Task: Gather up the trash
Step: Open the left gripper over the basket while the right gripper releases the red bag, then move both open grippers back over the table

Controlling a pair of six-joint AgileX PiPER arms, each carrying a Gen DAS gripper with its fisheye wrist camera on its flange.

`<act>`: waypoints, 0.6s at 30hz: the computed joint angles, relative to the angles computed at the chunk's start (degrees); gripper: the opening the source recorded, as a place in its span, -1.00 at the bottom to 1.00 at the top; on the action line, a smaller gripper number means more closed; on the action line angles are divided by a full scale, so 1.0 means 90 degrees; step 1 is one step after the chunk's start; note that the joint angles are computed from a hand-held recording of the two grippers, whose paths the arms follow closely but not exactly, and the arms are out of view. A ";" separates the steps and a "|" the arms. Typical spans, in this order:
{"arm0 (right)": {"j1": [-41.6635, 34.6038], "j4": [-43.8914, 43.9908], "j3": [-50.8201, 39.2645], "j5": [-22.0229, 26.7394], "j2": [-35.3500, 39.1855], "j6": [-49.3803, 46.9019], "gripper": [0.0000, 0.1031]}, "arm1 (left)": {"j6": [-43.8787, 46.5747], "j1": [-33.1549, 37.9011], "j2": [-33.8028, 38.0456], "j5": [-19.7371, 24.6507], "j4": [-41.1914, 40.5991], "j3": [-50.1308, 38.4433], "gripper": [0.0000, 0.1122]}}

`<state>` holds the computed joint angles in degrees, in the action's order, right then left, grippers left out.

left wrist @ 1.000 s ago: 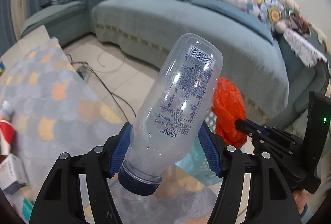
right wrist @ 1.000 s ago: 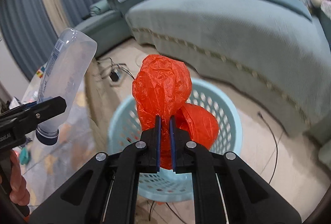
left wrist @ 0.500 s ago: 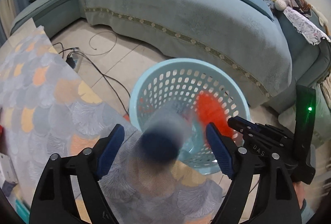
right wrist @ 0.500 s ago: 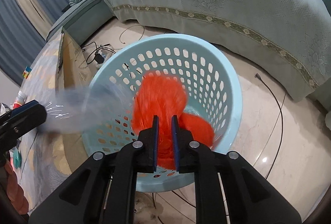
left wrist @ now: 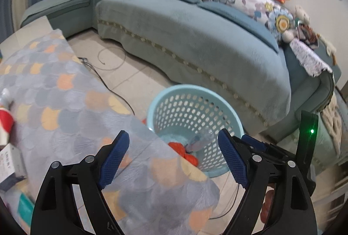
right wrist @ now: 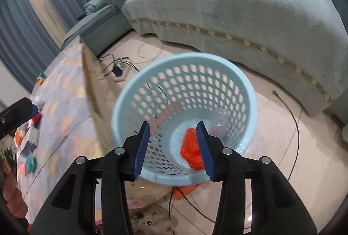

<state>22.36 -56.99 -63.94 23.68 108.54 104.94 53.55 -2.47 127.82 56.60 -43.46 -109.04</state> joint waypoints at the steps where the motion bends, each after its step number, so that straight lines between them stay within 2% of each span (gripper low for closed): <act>1: 0.0110 0.0039 -0.0130 0.0148 -0.0006 -0.0111 -0.20 | 0.0102 0.0106 -0.0108 0.0002 -0.0129 0.0109 0.46; 6: 0.0753 0.0081 -0.1046 0.0863 0.0066 -0.0750 -0.20 | 0.0431 0.0773 -0.0633 0.0011 -0.0640 0.0473 0.46; 9: 0.1086 0.0146 -0.1672 0.1122 0.0257 -0.1176 -0.09 | 0.0479 0.1286 -0.0816 0.0052 -0.0835 0.0488 0.46; 18: 0.1795 0.1266 -0.4524 0.1682 0.1572 -0.3629 -0.01 | 0.0237 0.2874 -0.0828 0.0008 -0.0950 0.0057 0.46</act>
